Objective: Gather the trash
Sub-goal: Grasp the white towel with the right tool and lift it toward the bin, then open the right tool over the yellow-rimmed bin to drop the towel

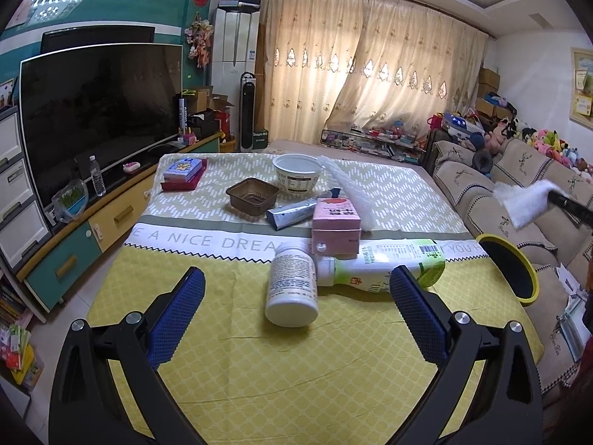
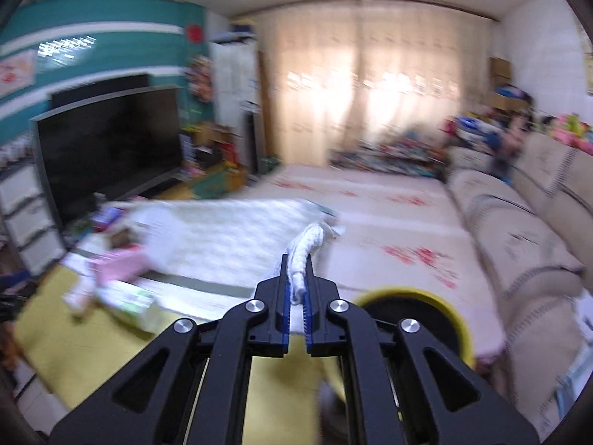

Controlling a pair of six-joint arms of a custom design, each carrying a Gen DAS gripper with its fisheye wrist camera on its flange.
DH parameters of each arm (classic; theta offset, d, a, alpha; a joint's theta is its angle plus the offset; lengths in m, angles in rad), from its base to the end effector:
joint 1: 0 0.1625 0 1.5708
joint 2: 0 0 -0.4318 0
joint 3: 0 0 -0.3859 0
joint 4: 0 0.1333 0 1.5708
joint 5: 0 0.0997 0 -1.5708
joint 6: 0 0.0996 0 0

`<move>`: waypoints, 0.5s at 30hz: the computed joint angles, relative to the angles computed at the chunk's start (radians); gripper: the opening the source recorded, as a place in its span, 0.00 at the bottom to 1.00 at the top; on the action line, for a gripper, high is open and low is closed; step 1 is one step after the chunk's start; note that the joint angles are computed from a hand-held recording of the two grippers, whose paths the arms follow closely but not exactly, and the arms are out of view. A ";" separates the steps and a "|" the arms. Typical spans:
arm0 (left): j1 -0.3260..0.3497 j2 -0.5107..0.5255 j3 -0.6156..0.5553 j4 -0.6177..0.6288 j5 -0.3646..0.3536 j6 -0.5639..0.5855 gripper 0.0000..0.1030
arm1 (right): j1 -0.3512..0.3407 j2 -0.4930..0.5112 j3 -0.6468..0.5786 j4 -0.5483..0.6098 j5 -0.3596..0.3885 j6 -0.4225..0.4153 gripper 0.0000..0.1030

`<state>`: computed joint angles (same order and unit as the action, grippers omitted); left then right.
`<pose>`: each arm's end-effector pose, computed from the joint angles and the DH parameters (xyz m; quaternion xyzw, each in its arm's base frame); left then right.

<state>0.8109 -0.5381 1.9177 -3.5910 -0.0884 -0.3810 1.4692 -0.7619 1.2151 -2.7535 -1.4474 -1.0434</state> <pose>-0.1961 -0.5439 0.0575 -0.0769 0.7276 -0.5415 0.4139 0.0637 -0.8102 0.2844 0.4426 -0.8210 0.3305 0.1445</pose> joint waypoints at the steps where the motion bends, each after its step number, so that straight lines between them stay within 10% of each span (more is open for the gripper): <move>1: 0.002 0.002 -0.004 0.004 -0.003 0.002 0.95 | -0.003 0.017 -0.024 -0.006 -0.025 0.007 0.06; 7: 0.017 0.006 -0.030 0.058 -0.031 -0.016 0.95 | -0.013 0.148 -0.220 0.019 -0.187 0.053 0.07; 10: 0.021 0.005 -0.035 0.077 -0.036 -0.023 0.95 | -0.018 0.201 -0.284 0.004 -0.259 0.064 0.42; 15: 0.029 0.000 -0.038 0.113 -0.050 -0.051 0.95 | -0.021 0.245 -0.332 -0.012 -0.326 0.082 0.47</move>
<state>0.8402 -0.5378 1.8801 -3.4781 -0.1387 -0.4324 1.4477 -0.5170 0.8836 -2.7657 -1.7737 -0.9618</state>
